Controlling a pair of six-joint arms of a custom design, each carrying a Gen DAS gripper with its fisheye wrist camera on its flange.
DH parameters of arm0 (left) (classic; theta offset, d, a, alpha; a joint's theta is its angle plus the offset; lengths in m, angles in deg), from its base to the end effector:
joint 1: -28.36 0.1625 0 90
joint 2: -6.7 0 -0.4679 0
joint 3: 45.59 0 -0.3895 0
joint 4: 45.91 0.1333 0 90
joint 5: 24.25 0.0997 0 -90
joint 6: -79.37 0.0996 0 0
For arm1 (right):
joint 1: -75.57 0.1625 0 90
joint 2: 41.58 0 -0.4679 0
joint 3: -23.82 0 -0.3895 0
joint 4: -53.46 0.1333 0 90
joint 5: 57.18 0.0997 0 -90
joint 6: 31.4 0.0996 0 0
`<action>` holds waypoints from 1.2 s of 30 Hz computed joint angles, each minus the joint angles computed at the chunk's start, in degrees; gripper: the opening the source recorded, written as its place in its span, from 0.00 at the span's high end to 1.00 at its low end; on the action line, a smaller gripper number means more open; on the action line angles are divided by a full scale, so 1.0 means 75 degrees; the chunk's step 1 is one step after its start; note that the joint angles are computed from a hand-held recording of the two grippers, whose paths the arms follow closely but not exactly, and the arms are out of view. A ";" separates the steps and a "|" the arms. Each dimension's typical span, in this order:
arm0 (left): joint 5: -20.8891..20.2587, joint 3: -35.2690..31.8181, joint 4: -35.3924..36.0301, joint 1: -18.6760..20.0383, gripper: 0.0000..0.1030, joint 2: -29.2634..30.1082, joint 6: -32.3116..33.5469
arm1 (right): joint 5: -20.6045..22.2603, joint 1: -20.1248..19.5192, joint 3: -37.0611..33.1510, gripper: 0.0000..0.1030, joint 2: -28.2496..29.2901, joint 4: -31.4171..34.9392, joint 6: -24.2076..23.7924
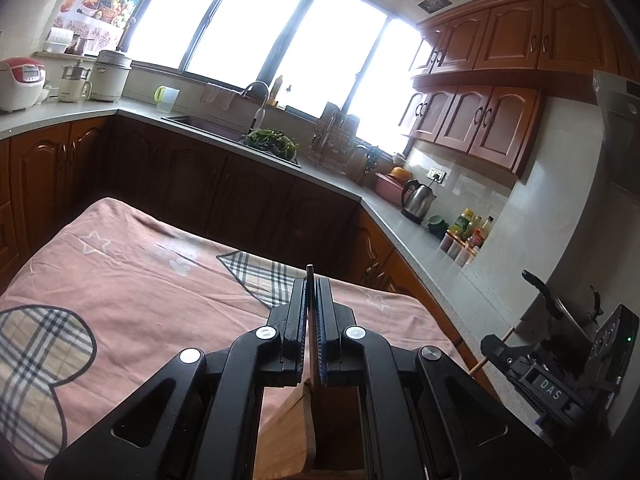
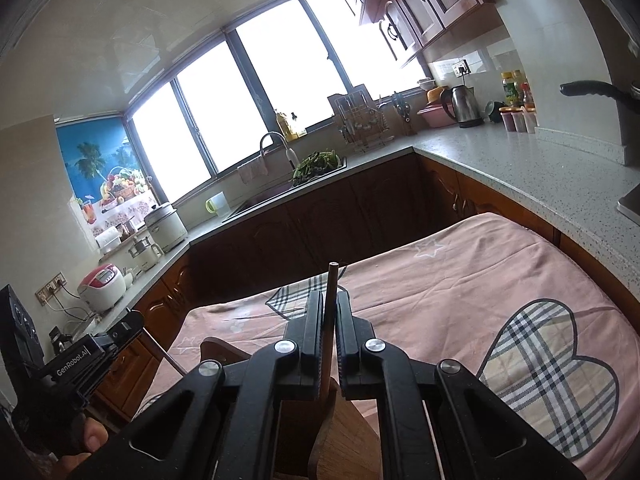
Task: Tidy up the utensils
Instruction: 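Lift both held chopsticks and carry them over the wooden utensil holder, then lower both chopsticks into the holder and open both tools, then move both open tools back to the utensil pile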
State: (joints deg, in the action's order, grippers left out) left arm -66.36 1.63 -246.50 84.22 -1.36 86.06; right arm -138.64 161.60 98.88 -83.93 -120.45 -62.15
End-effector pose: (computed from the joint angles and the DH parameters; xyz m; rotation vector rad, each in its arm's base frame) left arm -0.3114 -0.8284 0.0554 0.1032 2.1826 -1.6731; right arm 0.0915 -0.8211 0.2832 0.7232 -2.6186 1.3020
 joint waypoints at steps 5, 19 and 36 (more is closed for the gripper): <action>-0.0003 0.0083 0.0178 -0.0006 0.96 -0.0085 -0.0083 | -0.0102 0.0031 -0.0116 0.94 -0.0005 0.0295 0.0012; 0.0499 0.0682 0.0038 -0.0132 0.37 -0.0424 -0.0430 | 0.0144 -0.0034 0.0128 0.47 -0.0308 0.0372 0.0304; 0.1186 0.3882 0.0331 -0.0649 0.28 -0.1844 -0.2061 | 0.0478 -0.0240 0.1922 0.21 -0.1534 0.0136 0.0010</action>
State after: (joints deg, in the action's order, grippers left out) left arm -57.46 30.75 -244.02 79.36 -15.19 70.60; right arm -135.05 159.80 113.30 -95.44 -119.43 -62.08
